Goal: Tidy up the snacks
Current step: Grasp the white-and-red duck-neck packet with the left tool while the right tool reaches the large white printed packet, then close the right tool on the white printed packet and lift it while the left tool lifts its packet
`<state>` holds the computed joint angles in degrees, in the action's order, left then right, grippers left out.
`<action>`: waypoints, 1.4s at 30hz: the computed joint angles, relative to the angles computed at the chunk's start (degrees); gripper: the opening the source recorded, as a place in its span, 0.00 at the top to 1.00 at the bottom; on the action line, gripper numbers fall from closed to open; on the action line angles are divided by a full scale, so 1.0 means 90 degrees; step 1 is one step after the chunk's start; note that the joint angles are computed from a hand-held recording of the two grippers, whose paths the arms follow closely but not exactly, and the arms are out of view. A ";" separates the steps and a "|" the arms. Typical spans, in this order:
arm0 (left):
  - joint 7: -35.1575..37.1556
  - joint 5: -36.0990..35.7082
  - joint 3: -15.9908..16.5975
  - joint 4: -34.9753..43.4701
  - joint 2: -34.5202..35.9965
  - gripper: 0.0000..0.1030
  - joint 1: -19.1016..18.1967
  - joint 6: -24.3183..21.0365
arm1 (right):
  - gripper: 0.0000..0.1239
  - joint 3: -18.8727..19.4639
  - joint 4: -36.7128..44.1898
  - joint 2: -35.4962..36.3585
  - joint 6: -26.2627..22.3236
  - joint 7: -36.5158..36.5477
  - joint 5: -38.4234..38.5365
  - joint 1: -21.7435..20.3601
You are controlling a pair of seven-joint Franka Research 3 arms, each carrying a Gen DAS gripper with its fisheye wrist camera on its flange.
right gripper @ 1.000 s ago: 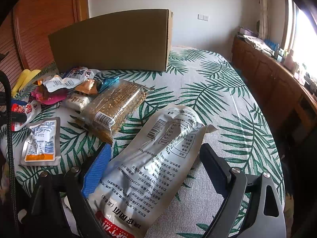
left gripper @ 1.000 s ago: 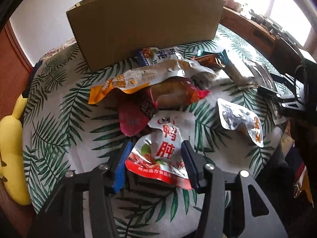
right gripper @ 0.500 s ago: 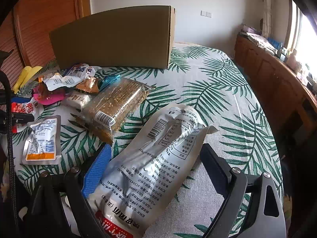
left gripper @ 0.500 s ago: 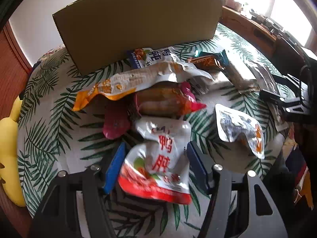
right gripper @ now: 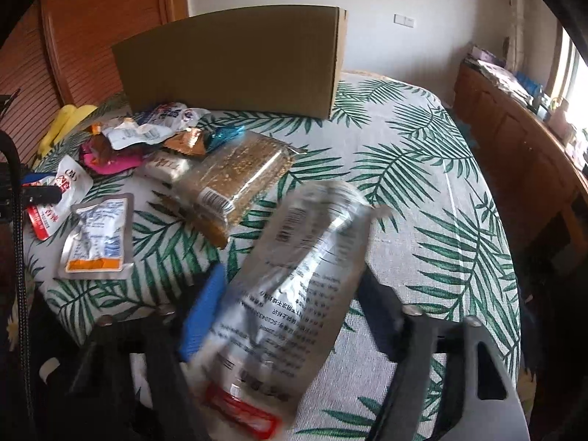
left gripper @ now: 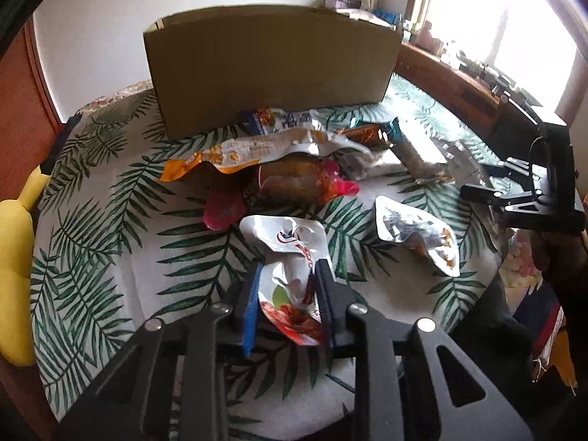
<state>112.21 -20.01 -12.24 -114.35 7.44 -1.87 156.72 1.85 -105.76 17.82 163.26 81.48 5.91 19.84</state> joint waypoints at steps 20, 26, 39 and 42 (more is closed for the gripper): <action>0.0011 -0.0021 -0.0009 -0.0652 -0.0489 0.81 -0.0324 0.1083 | 0.89 0.1054 0.0091 -0.0244 -0.0459 -0.2732 0.4184 -0.1120; 0.0217 -0.0313 0.0033 -0.0723 -0.0591 0.81 -0.0406 0.1228 | 1.00 0.0846 0.0061 -0.0341 -0.0337 -0.2863 0.4344 -0.0877; 0.0540 -0.0720 0.0091 -0.0709 -0.0731 0.80 -0.0556 0.1424 | 1.00 0.0702 -0.0039 -0.0538 0.0080 -0.2599 0.3545 -0.0565; 0.0693 -0.0909 0.0116 -0.0667 -0.0764 0.81 -0.0604 0.1498 | 1.00 0.0633 -0.0080 -0.0614 0.0215 -0.2470 0.3252 -0.0476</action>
